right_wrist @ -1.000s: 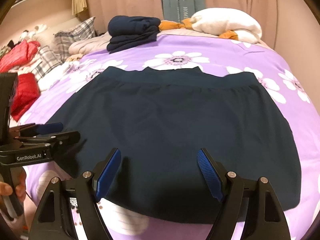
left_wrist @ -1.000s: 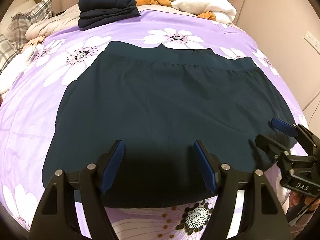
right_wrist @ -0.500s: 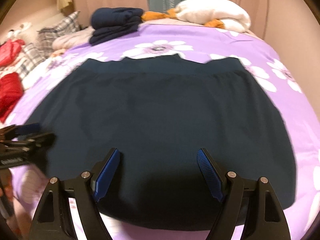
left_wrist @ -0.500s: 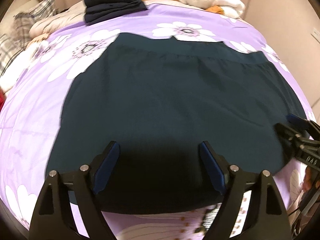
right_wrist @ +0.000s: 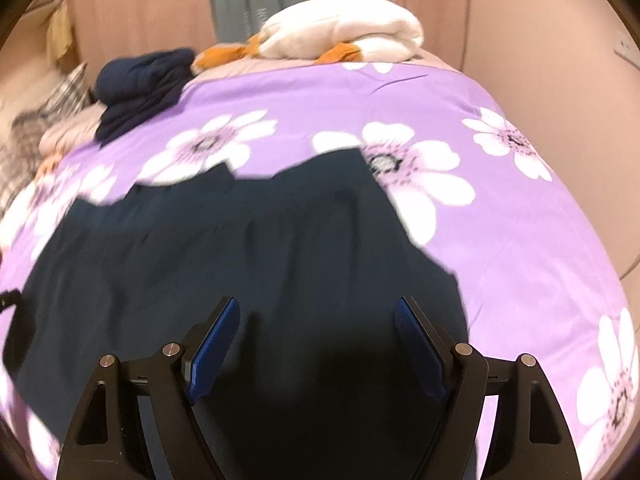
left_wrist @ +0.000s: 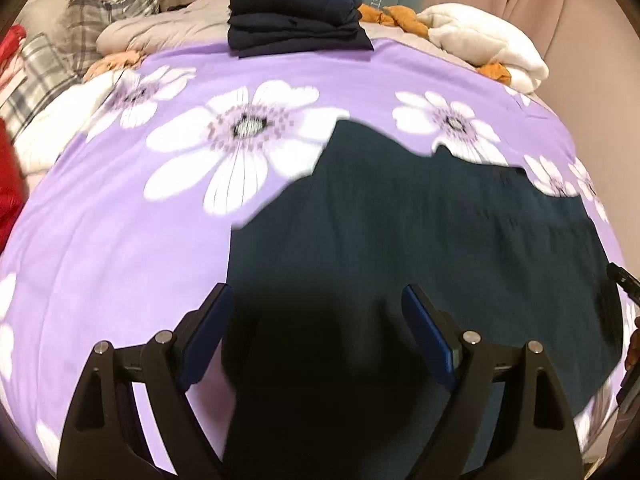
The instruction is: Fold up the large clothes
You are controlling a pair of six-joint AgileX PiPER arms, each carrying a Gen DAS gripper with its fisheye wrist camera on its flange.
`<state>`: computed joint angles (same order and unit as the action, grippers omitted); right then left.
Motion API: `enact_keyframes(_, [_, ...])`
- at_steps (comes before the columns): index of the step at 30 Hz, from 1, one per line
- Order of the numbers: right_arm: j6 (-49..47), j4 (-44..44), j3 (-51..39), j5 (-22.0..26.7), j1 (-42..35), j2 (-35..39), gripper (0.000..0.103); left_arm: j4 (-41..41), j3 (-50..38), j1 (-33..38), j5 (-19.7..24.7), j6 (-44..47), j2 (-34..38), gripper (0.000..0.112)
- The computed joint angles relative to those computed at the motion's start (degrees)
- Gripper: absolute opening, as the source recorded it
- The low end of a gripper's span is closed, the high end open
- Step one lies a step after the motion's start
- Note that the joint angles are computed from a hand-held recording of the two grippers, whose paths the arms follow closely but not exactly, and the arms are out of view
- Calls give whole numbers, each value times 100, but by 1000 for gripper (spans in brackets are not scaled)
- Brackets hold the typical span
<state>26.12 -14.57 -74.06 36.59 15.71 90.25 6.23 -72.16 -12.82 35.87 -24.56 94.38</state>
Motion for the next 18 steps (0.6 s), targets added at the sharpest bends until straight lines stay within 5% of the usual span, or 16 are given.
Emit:
enact_keyframes(4, [-641,682,-393,-279,-403,386,80,-1433,-1005,381,158,1349,796,86])
enact_keyframes(9, [-1312,1569,-1123,-160,-880,1029,80,-2770,-2597,861,944,2161,1936,86])
enact_keyframes(13, [-2214,2982,-1361,-129,-1304,1315,80,-3441,-3792,1158,1647,2354,2759,86])
enact_keyframes(18, [-2911,3903,-2209,572,-1631,1958,81,-3425,-5070,1214,2493,2311,3588,82])
